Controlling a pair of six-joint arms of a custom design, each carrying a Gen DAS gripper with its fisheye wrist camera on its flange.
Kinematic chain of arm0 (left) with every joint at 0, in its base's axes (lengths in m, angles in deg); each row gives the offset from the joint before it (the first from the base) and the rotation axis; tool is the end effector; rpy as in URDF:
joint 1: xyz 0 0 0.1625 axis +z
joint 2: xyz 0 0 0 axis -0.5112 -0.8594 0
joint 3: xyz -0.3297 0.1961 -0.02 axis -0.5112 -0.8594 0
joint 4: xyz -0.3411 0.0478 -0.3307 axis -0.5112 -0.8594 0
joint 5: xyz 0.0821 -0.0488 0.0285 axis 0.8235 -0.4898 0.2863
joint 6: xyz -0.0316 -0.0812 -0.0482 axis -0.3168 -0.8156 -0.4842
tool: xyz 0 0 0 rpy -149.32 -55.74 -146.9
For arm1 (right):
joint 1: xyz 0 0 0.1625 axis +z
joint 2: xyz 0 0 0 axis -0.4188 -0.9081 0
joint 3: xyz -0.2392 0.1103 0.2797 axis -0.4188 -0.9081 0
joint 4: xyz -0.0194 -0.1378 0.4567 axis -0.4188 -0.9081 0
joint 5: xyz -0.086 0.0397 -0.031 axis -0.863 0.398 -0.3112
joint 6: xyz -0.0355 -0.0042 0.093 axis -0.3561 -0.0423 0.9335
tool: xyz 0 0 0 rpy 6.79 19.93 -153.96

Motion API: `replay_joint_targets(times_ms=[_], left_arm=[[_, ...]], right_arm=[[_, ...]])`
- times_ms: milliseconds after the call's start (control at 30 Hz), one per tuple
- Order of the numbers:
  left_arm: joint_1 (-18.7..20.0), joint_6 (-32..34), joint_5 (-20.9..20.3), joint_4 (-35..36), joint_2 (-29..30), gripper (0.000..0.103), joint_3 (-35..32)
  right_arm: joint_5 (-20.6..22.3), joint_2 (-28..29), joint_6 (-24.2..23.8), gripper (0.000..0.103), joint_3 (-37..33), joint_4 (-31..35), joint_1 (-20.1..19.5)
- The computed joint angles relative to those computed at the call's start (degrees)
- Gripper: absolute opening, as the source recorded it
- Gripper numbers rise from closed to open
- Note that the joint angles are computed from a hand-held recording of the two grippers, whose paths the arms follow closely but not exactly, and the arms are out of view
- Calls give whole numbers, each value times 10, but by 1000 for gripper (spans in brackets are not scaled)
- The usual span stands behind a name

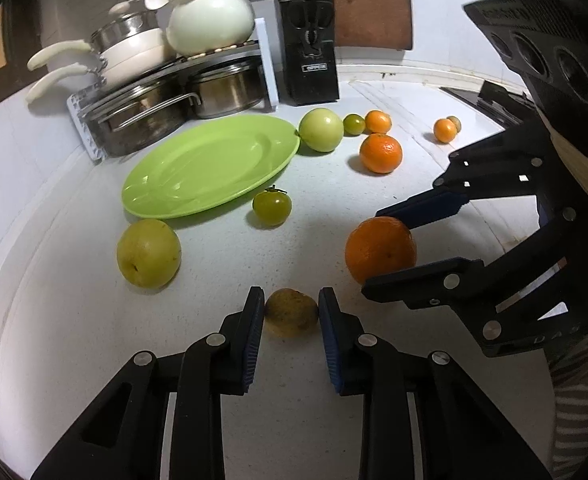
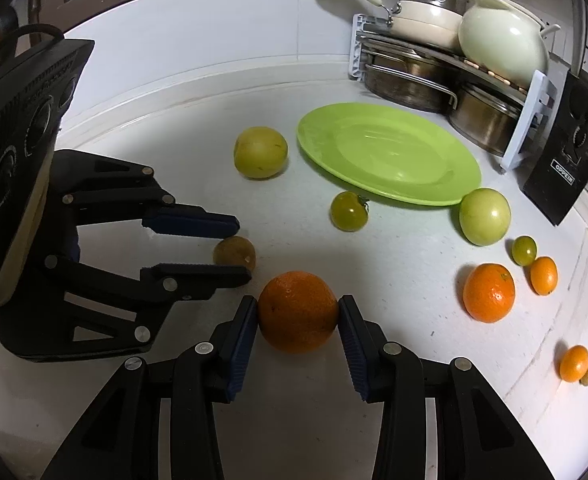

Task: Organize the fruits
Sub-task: 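Close the left tool on the brown fruit while the right tool closes on the orange, then carry both fruits over the green plate and open both tools to release them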

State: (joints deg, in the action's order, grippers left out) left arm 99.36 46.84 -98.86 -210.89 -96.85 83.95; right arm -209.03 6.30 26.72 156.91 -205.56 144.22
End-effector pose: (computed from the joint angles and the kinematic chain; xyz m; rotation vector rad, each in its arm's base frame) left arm -0.0201 -0.5167 0.2574 1.3768 2.2448 -0.5092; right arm 0.3482 -0.4753 -0.0429 0.7534 -2.3204 0.6256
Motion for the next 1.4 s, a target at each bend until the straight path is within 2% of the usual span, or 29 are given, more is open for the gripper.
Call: replay_joint_targets(times_ms=[267,567,767,1033,1233,1400], left_arm=[[-24,-58,23,-22,-25,28,23],[-68,-131,74,-57,-57,28,55],[-92,-163,100,-91,-59,28,63],[-113,-187,129,-153,-14,28,37],[-110,-194,123,-178,36,28,-5],[-102,-204,126,-177,83,28,-52]], right_arm=[[3,-9,1,42,11,-24,4],[22,-40,-12,42,36,-49,3],[40,-58,-24,42,41,-61,-1],[47,-72,-39,42,25,-60,-12],[48,-68,-62,42,-7,-63,-24],[53,-64,-52,42,-42,-32,-38]])
